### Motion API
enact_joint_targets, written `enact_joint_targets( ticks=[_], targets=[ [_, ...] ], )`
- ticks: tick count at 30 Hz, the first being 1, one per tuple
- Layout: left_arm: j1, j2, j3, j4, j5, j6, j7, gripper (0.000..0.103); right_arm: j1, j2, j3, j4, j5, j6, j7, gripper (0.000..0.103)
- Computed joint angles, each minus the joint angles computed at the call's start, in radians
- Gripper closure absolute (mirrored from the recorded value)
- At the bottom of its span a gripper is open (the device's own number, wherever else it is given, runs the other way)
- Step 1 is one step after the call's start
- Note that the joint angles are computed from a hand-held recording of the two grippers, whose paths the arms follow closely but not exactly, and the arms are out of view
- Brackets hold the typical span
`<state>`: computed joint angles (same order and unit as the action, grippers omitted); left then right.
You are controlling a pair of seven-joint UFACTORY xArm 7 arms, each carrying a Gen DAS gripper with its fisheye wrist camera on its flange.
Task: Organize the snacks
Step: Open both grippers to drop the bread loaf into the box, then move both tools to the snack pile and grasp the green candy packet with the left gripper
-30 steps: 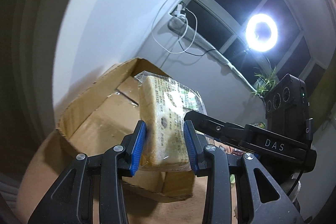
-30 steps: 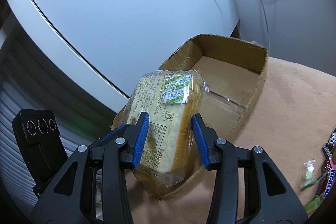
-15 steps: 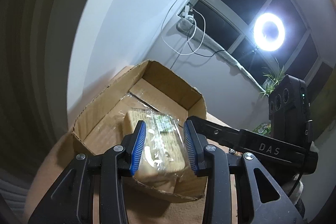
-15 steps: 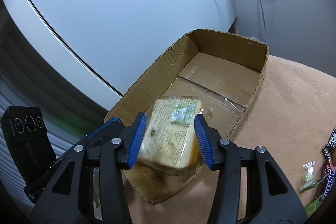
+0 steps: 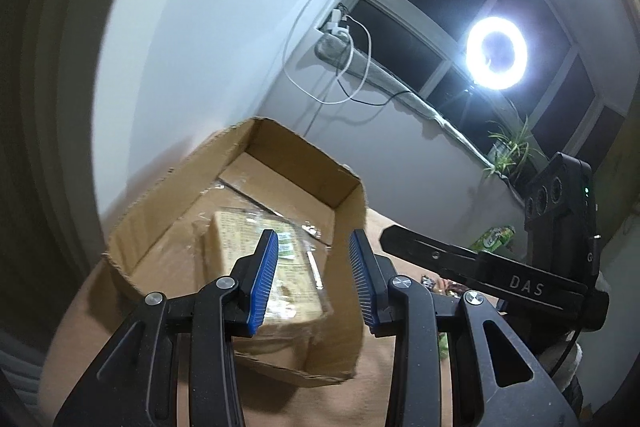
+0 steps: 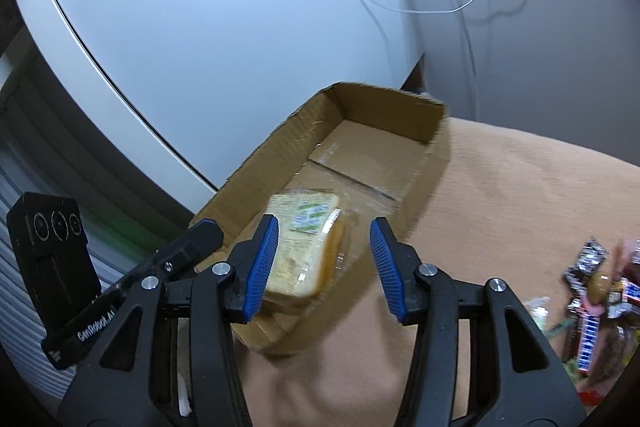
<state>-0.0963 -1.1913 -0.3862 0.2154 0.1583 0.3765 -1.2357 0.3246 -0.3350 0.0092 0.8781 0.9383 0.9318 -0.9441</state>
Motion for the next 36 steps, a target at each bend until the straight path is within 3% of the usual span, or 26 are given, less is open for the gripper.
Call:
enact_joint_targets(
  ticks=[12,15,17,27,36],
  targets=[
    [0.017,0.224,-0.06,0.126,0.019,-0.116,0.017,0.066,-0.118,-0.061,-0.119,-0.012,-0.057,0.069,-0.057,0.052],
    [0.025,0.29,-0.079,0.161,0.026,-0.143,0.02,0.064,-0.16,-0.053,-0.147,0.002,-0.08,0.09,-0.066,0.045],
    [0.034,0.323,-0.094,0.181,0.032,-0.152,0.017,0.055,-0.191,-0.053,-0.162,0.002,-0.096,0.09,-0.083,0.04],
    [0.066,0.549,-0.18,0.31,0.094,-0.202,0.022,0.055,-0.301,-0.017,-0.197,-0.015,-0.193,0.041,-0.142,0.04],
    [0.059,0.729,-0.238,0.426,0.205,-0.187,0.028,0.056,-0.347,0.027,-0.188,-0.036,-0.241,0.022,-0.185,0.04]
  ],
)
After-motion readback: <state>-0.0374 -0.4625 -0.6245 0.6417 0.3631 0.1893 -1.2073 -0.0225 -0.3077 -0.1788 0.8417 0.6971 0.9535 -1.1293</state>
